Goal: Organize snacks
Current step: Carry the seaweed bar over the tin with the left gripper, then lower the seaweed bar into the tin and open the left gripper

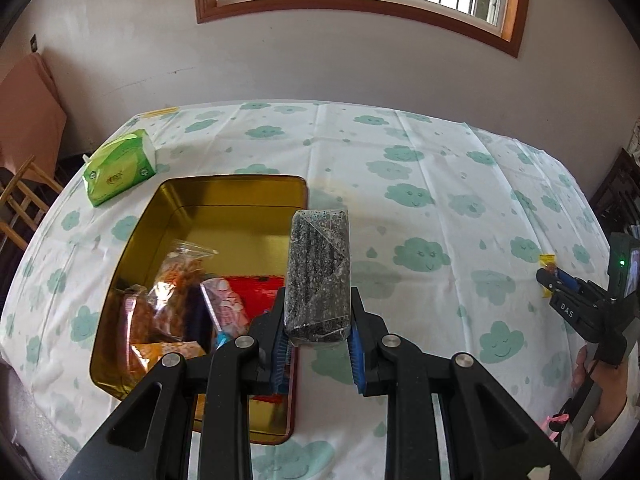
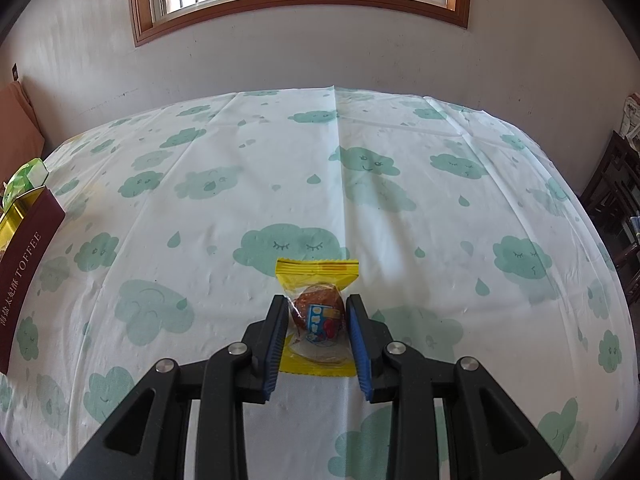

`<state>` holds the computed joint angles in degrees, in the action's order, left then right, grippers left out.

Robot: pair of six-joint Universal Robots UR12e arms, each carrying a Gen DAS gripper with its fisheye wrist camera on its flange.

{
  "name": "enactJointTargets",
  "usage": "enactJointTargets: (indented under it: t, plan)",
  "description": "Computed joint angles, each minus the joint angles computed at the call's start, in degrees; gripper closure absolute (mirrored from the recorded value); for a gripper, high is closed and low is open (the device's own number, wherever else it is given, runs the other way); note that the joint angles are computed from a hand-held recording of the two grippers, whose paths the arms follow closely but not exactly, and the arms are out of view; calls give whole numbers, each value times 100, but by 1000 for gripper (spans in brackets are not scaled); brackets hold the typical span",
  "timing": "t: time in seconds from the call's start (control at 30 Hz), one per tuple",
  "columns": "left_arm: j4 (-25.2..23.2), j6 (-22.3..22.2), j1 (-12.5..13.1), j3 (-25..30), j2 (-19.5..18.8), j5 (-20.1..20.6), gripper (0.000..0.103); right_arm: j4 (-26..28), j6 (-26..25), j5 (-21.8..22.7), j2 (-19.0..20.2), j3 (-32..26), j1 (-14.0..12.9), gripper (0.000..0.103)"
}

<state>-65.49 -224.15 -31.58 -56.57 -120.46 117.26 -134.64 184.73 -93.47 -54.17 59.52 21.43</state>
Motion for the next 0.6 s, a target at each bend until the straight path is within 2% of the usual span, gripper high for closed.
enactJointTargets:
  t: [0.4, 0.6]
  plan:
    - [-275, -294, 233, -660, 359, 86, 80, 6, 0, -9, 2, -5, 3, 73]
    - [-254, -322, 270, -892, 474, 115, 80, 5, 0, -10, 3, -5, 4, 73]
